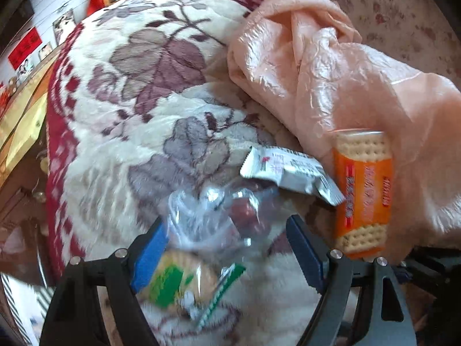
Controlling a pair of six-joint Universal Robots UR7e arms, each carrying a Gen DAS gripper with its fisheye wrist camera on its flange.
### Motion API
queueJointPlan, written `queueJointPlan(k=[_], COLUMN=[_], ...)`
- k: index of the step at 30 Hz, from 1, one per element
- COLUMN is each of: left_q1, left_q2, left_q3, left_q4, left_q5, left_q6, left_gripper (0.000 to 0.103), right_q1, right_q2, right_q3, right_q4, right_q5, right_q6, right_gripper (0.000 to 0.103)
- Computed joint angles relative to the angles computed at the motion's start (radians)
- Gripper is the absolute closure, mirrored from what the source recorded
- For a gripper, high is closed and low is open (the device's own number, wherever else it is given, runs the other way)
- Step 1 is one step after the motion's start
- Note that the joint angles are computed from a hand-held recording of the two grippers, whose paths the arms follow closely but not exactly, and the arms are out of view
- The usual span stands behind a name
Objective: Organize snacks
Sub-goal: 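Grasp the clear bag with the left gripper while the right gripper grasps the green-wrapped cake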
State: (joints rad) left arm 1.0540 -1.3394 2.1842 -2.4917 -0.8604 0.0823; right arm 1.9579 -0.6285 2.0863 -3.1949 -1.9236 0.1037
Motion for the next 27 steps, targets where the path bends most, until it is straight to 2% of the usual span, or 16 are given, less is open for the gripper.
queueJointPlan(k=[3, 5, 8, 11, 16, 21, 23, 27], left_q1=[0.027, 0.045, 0.056, 0.052, 0.074, 0.072, 0.067, 0.061], left_q2=[0.022, 0.031, 0.031, 0.020, -0.051, -0.166, -0.208, -0.291], left_q3=[-0.026, -0.043, -0.052, -0.038, -0.026, 0.015, 0.030, 0.067], left_q4=[-0.020, -0.013, -0.012, -0.028, -0.049, -0.064, -0.060, -0.056], left_q5=[-0.053, -0.090, -0.136, -0.135, -0.145, -0.084, -0.056, -0.016], left_q6=[0.027, 0.037, 0.048, 0.061, 0.008, -0.060, -0.081, -0.118], left_gripper=[0.023, 0.053, 0.065, 0.067, 0.067, 0.067, 0.067, 0.067], right_q1=[-0.002, -0.004, -0.005, -0.005, 0.007, 0.055, 0.074, 0.091], right_q2=[0.006, 0.010, 0.017, 0.018, 0.029, 0.085, 0.122, 0.173], right_q3=[-0.008, -0.013, -0.023, -0.026, -0.054, -0.162, -0.228, -0.329], right_q4=[0.011, 0.020, 0.031, 0.030, 0.027, 0.060, 0.101, 0.182], right_q5=[0.002, 0.004, 0.002, 0.003, 0.006, -0.005, -0.021, -0.037], right_q6=[-0.003, -0.006, -0.007, -0.007, -0.030, -0.144, -0.200, -0.255], right_gripper=[0.047, 0.047, 0.047, 0.047, 0.047, 0.047, 0.037, 0.037])
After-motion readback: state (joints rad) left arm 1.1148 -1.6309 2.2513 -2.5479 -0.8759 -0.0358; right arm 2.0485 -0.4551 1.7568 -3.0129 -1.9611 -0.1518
